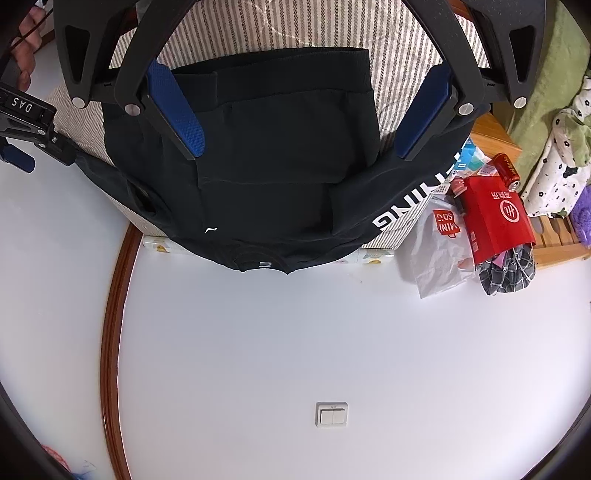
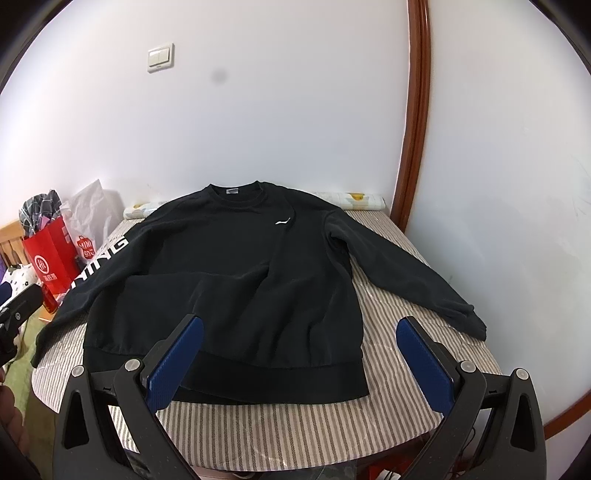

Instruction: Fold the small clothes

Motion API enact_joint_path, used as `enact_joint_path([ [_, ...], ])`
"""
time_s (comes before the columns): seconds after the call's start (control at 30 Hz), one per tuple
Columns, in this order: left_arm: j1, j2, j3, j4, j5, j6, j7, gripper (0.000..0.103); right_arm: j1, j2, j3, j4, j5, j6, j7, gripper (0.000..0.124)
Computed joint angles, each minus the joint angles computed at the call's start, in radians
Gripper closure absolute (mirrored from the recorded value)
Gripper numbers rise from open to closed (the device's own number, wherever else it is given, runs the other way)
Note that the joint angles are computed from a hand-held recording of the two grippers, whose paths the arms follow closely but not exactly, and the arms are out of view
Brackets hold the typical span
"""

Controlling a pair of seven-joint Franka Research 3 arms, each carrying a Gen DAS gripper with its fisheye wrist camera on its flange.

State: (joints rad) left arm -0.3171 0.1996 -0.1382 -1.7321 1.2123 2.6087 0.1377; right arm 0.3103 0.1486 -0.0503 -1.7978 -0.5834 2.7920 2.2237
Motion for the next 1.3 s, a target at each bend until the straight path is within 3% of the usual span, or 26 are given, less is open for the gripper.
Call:
enact_joint_path([
  [0.13,-0.005,0.009,-0.005,0.013,-0.026,-0.039,0.039,0.000,0.003,0.010,0.002,0.015,0.003,-0.012,-0.004,0.021],
  [0.43,0.005,0.063,0.019,0.055,-0.074,0.011,0.067,0.000,0.024,0.053,-0.008,0.066,0.020,-0.014,-0.039,0.021],
  [0.53,0.023,0.086,0.028,0.058,-0.131,0.052,0.095,0.000,0.045,0.077,-0.030,0.085,-0.023,0.009,-0.009,0.021],
  [0.67,0.049,0.119,0.041,0.060,-0.248,0.076,0.160,0.000,0.053,0.131,-0.036,0.138,0.019,-0.005,-0.041,0.021],
  [0.8,0.069,0.149,0.068,0.050,-0.307,0.097,0.141,0.000,0.060,0.215,-0.052,0.207,0.060,0.006,-0.078,0.021],
  [0.97,0.126,0.159,0.086,-0.030,-0.423,0.224,0.125,0.000,0.025,0.342,-0.006,0.346,0.273,-0.074,-0.241,0.021],
  [1.03,0.129,0.161,0.116,-0.060,-0.438,0.266,0.091,0.001,0.008,0.403,0.018,0.428,0.367,-0.148,-0.298,0.021],
  [1.1,0.136,0.162,0.137,-0.090,-0.459,0.302,0.047,0.003,-0.009,0.441,0.042,0.469,0.447,-0.164,-0.358,0.022],
  [1.2,0.148,0.196,0.170,-0.112,-0.493,0.431,-0.020,0.005,0.017,0.479,0.013,0.503,0.485,-0.165,-0.377,0.023],
  [1.3,0.099,0.231,0.259,-0.119,-0.508,0.525,-0.089,0.008,0.040,0.515,-0.008,0.545,0.492,-0.191,-0.404,0.023],
])
